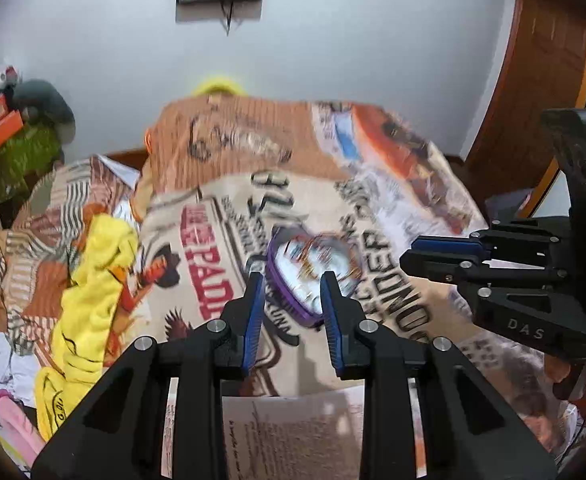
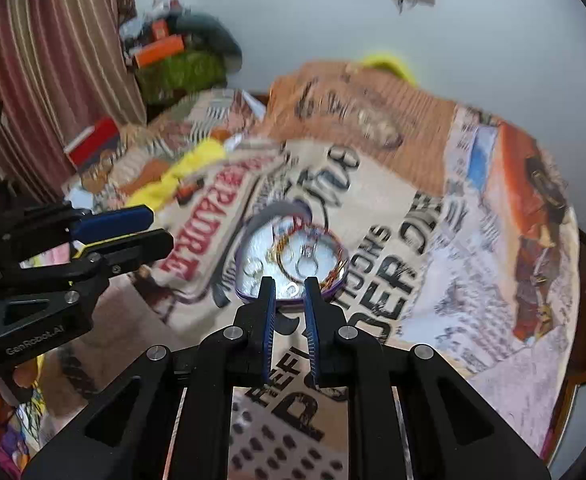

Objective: Organize jewelry

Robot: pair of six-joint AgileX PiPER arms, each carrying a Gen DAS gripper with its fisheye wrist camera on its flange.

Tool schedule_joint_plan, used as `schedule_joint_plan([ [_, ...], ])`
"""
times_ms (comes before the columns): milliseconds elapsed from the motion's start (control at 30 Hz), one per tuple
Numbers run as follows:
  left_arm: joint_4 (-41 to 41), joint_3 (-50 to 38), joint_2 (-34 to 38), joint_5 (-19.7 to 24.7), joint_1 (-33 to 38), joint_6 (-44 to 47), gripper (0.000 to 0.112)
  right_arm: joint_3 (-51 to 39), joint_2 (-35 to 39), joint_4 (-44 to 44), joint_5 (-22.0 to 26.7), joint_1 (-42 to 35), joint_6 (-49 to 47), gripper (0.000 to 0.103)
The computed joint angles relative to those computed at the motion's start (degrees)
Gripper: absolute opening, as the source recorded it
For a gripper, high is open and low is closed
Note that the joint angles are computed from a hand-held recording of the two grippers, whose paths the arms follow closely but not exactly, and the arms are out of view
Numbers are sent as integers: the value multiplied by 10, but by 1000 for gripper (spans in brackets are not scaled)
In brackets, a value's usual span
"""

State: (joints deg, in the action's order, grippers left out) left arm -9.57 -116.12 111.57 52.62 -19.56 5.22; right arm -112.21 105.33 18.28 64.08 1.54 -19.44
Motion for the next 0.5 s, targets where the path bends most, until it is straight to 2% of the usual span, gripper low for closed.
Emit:
schedule_joint_plan([
  [233, 19, 43, -101, -44, -28, -34, 28, 68, -135, 33, -62, -22, -2, 13],
  [333, 64, 74, -155, -81, -53, -66, 28, 109, -203, 55, -104, -34, -11, 13],
  [500, 210, 170, -260, -175, -115, -183, 41, 182, -308, 101, -176, -53, -30, 13],
])
